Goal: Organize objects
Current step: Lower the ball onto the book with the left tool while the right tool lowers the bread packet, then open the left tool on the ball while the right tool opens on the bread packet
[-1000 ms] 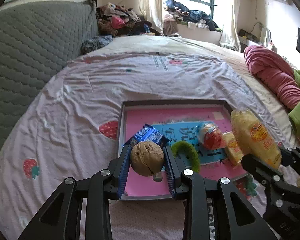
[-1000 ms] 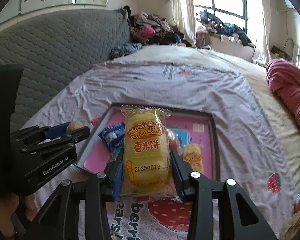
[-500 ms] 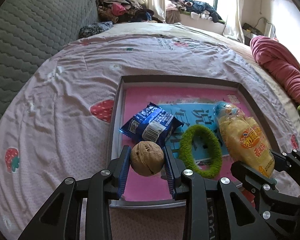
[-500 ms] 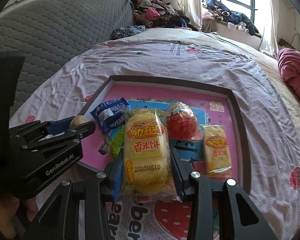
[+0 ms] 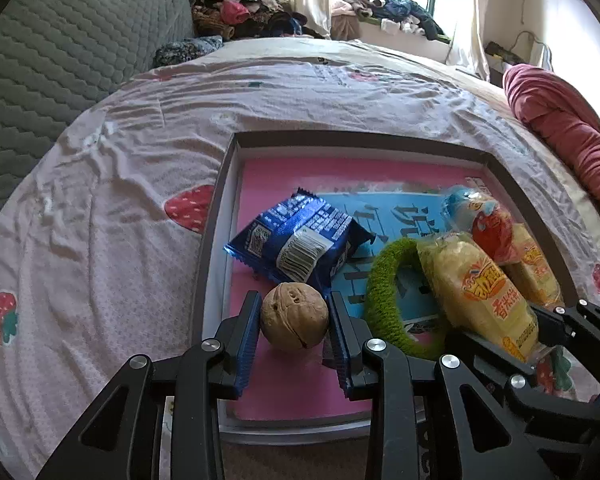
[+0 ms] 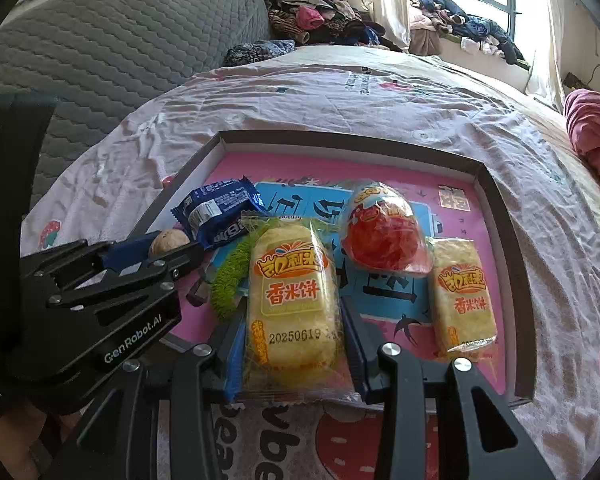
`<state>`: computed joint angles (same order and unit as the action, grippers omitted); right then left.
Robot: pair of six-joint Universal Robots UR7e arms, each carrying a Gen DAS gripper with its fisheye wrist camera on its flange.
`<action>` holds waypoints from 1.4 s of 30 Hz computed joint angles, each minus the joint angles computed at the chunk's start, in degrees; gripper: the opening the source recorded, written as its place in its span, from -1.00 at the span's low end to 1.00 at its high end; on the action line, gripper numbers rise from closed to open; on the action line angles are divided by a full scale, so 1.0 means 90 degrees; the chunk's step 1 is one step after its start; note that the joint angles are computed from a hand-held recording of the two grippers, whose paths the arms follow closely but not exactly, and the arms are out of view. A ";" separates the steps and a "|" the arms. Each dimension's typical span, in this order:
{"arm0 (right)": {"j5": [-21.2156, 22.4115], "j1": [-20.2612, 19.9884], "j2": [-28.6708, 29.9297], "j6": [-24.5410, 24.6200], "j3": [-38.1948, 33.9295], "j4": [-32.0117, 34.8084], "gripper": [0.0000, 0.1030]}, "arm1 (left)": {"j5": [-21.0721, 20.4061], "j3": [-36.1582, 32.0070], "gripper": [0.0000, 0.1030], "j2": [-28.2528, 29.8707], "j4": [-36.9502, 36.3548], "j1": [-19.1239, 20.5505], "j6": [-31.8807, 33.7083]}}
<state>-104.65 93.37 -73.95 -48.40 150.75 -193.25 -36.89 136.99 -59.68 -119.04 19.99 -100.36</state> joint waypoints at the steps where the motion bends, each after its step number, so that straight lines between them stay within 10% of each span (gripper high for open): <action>1: 0.0011 -0.0019 0.0018 -0.0005 -0.0007 -0.0001 -0.18 | 0.0006 0.0005 -0.34 0.0029 -0.0020 -0.0001 0.0000; 21: 0.0213 -0.0216 -0.0025 -0.0001 0.0011 0.0035 -0.16 | 0.0021 -0.0125 -0.33 0.0104 0.0476 -0.0025 -0.0339; 42: 0.0107 -0.0168 -0.0169 0.0021 0.0093 -0.0044 -0.01 | -0.0034 -0.0080 0.33 0.0006 0.0702 -0.0185 -0.0597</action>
<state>-103.69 91.86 -75.47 -48.21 151.58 -193.65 -37.19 136.27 -59.62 -112.72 18.32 -105.73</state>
